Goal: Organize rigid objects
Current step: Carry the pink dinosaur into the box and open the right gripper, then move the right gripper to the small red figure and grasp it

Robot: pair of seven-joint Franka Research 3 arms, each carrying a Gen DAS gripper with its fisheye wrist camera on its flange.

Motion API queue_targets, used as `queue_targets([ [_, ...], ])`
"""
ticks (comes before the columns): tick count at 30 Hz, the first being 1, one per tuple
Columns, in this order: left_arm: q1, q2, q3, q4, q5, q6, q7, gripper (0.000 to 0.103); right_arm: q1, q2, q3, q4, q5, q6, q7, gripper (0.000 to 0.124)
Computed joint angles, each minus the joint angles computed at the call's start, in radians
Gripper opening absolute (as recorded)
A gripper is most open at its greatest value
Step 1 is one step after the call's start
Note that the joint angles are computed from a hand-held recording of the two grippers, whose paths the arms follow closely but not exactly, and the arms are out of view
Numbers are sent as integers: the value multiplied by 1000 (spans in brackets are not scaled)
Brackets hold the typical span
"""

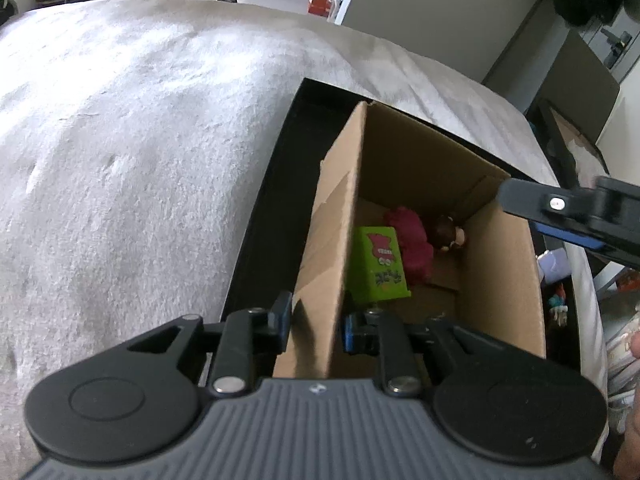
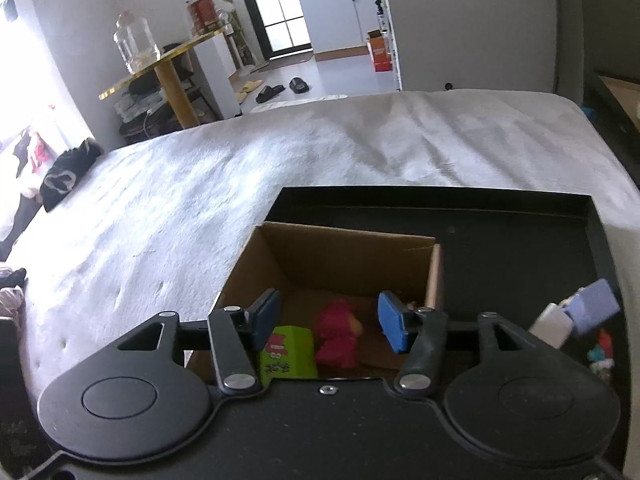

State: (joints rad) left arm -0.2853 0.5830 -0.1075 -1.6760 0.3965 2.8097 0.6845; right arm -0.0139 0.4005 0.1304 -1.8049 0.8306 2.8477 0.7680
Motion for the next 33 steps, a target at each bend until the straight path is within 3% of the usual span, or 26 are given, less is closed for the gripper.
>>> queue_targets([
  [8,-20,3,4,42,20,-63,14,62,-39,-28,-11,-31,56,3,-27,59],
  [10,-26,2,7,48,29,-70,12,75,-51,-30,-15,-35,72,2,-36,61],
  [12,-35,3,11,58,40,-81,7,80,-59,-32,-22,-39,82,-1,-38,61],
  [21,-57,19,17,112,75,-129,-15,89,-80,-22,-65,-26,40,-51,-5,63],
  [33,-85,72,23,207,106,-189,-22,94,-128,28,-79,5,26,-53,21,70],
])
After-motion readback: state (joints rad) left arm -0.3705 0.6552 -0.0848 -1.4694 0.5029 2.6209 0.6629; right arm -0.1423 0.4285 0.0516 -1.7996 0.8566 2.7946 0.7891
